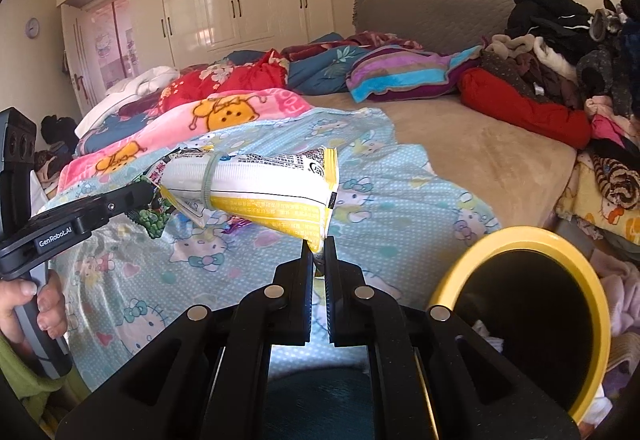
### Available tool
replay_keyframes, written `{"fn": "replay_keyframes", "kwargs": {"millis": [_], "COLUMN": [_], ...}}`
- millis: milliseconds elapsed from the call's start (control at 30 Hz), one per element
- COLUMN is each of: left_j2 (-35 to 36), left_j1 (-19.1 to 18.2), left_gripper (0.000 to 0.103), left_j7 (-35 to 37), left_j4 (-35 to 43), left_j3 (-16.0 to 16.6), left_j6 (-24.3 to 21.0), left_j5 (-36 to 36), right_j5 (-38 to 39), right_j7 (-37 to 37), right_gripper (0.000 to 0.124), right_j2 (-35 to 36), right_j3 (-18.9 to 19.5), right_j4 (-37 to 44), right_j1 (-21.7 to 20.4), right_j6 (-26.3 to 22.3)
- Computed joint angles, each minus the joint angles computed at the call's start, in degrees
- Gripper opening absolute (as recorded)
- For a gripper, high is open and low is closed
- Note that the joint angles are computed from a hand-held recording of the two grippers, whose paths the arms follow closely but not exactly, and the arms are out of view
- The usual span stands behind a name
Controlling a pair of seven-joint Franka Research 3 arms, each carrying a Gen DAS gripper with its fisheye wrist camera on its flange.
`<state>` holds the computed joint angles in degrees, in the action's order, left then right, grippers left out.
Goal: Collect trash
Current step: 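Carry the green packet with the left tool while the right tool carries the chip bag to the bin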
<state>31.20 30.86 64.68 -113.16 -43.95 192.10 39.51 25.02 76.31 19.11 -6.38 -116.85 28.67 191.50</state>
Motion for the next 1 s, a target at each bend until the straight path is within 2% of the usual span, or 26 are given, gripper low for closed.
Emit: {"fn": "replay_keyframes", "kwargs": {"millis": [233,500,667,833,1000], "left_j2": [0.0,0.4,0.3,0.2,1.2], "left_j1": [-0.8,-1.8,-2.2,-2.0,-2.0], "left_gripper": [0.002,0.002,0.002,0.002,0.002], "left_j7": [0.8,3.1,5.0,6.3,7.9], "left_j4": [-0.2,-0.3,-0.6,-1.2,-0.8], "left_j3": [-1.1,-2.6,-3.4,-4.6,-5.9], "left_j6": [-0.2,-1.2,-1.3,-1.4,-2.3], "left_j5": [0.6,0.4,-0.7,-1.0,-1.3], "right_j5": [2.0,4.6,8.5,8.8,13.1], "right_j7": [-1.5,-3.4,-6.3,-5.8,-9.1], "right_gripper": [0.005,0.005,0.005,0.005,0.005], "right_j2": [-3.0,-5.4,-6.1,-7.5,-8.7], "right_j3": [-3.0,0.0,-1.3,2.1,-0.1], "right_j4": [-3.7,-6.8,-7.6,-9.3,-10.8], "right_j1": [1.8,-2.1,-1.0,-5.2,-3.7], "right_j6": [0.8,3.0,3.7,4.2,4.5]}}
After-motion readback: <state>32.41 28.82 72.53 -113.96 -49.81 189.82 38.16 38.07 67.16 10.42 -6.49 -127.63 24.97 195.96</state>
